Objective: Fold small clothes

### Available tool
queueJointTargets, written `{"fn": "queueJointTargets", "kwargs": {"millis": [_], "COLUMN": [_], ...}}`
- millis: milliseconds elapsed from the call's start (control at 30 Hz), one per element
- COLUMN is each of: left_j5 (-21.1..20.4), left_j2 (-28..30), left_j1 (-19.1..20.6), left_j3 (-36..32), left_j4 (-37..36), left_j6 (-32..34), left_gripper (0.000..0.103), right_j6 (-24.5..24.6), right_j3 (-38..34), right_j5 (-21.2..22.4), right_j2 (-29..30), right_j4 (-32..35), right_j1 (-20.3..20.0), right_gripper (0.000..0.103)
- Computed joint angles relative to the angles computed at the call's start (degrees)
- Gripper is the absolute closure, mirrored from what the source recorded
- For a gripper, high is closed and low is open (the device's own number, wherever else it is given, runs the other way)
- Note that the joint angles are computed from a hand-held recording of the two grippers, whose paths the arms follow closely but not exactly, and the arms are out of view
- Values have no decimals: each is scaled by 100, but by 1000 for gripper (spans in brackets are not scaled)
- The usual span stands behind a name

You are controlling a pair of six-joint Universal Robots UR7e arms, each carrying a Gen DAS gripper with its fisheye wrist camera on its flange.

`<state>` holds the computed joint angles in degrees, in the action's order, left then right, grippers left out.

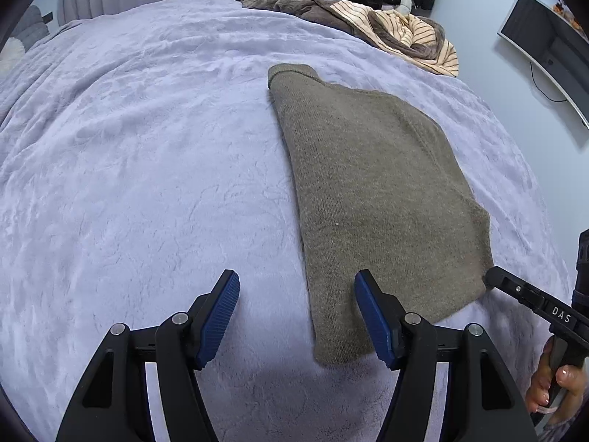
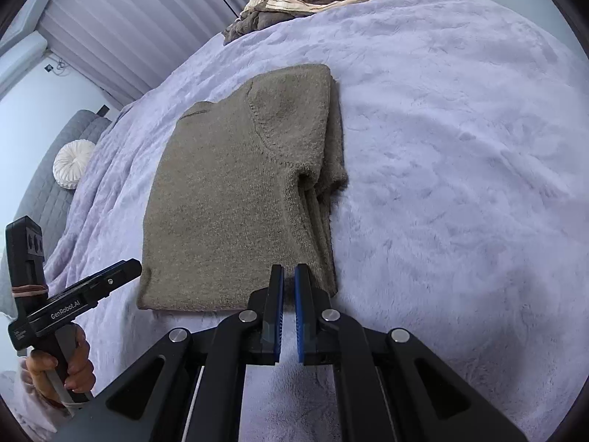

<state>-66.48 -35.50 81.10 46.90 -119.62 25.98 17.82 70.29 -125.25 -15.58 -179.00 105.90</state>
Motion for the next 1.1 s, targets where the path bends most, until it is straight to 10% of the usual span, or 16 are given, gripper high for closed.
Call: {"fn": "queueJointTargets", "kwargs": {"millis": [700, 800, 1100], "left_j5": [58, 88, 116], "left_j2": [1046, 1115, 1309], "left_j1": [-71, -77, -71], "left_j3": [-1837, -1928, -2253], "left_j4": [785, 715, 892], "left_j6": [-149, -115, -79], "left_gripper": [36, 14, 14], "right_j6": [-92, -113, 20], "right_j3": [-1257, -1410, -1386], "right_j5": [93, 91, 172], "right_j2": [202, 266, 257], "right_j4": [825, 971, 996], "right_j1": [-179, -205, -311], "right_gripper": [94, 94, 92]}}
